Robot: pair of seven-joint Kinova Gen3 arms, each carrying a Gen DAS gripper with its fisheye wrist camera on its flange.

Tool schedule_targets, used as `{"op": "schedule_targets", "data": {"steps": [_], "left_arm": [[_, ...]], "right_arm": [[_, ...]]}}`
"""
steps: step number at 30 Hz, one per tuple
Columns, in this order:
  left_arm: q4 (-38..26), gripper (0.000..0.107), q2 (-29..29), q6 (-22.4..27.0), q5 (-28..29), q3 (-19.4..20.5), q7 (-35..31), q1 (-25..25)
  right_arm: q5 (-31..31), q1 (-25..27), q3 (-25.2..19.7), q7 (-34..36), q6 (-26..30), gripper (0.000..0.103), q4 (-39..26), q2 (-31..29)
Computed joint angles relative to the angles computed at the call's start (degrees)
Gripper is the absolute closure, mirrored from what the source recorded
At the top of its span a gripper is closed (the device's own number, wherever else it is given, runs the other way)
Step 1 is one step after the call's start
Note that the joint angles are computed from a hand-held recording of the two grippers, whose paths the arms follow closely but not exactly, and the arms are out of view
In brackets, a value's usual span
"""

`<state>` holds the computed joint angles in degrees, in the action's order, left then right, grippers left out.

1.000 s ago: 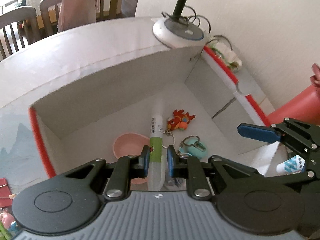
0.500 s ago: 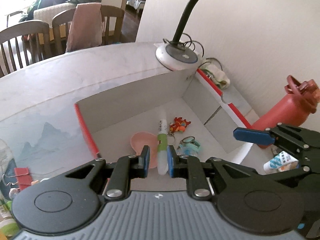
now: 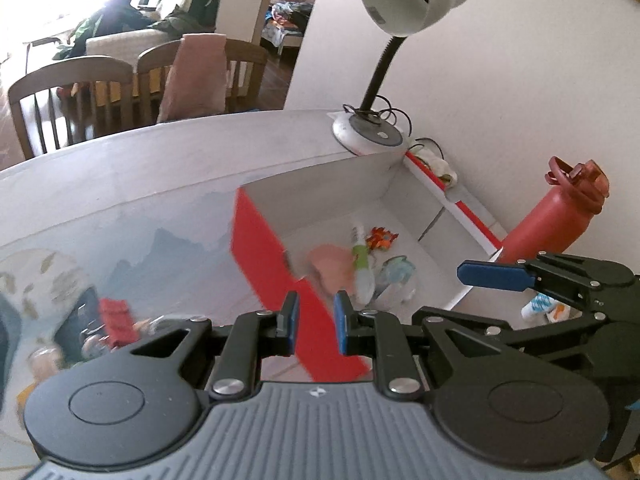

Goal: Organize rigid objects
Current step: 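Move both tools back over the table toward the remaining items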

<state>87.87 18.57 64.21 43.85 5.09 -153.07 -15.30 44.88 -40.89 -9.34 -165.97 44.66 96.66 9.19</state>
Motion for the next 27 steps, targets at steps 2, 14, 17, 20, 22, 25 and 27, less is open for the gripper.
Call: {"op": "schedule_targets", "data": {"steps": [2, 14, 17, 20, 22, 25, 27], "left_arm": [[0.3, 0.090, -0.1, 1.3, 0.3, -0.5, -1.4, -1.7], [0.6, 0.090, 1.1, 7.1, 0.7, -4.5, -8.9, -11.3], [-0.1, 0.087, 2.1, 7.9, 0.6, -5.0, -9.8, -13.4], [-0.3, 0.057, 3.2, 8.4, 0.9, -5.4, -11.1, -15.8], [-0.3, 0.047, 4.0, 8.5, 1.3, -5.5, -12.0, -17.4], [-1.2, 0.046, 5.4, 8.4, 0.5, -5.6, -11.9, -18.4], [-1.3, 0.043, 6.2, 7.6, 0.2, -5.5, -12.0, -18.9]], "right_arm": [[0.3, -0.9, -0.3, -0.7, 0.7, 0.035, -0.9, 0.9], [1.0, -7.3, 0.7, -3.3, 0.7, 0.024, -6.5, 6.3], [0.2, -8.5, 1.5, -2.7, 0.3, 0.024, -8.2, 7.8], [-0.6, -10.0, 2.3, -2.2, 0.5, 0.022, -10.2, 9.5], [-1.4, -10.5, 2.8, -1.4, 0.3, 0.022, -11.3, 10.6], [-2.6, -11.4, 3.7, -0.3, 0.5, 0.022, -13.1, 12.4], [-3.3, -12.0, 4.4, 0.3, 0.5, 0.022, -14.2, 13.5]]}}
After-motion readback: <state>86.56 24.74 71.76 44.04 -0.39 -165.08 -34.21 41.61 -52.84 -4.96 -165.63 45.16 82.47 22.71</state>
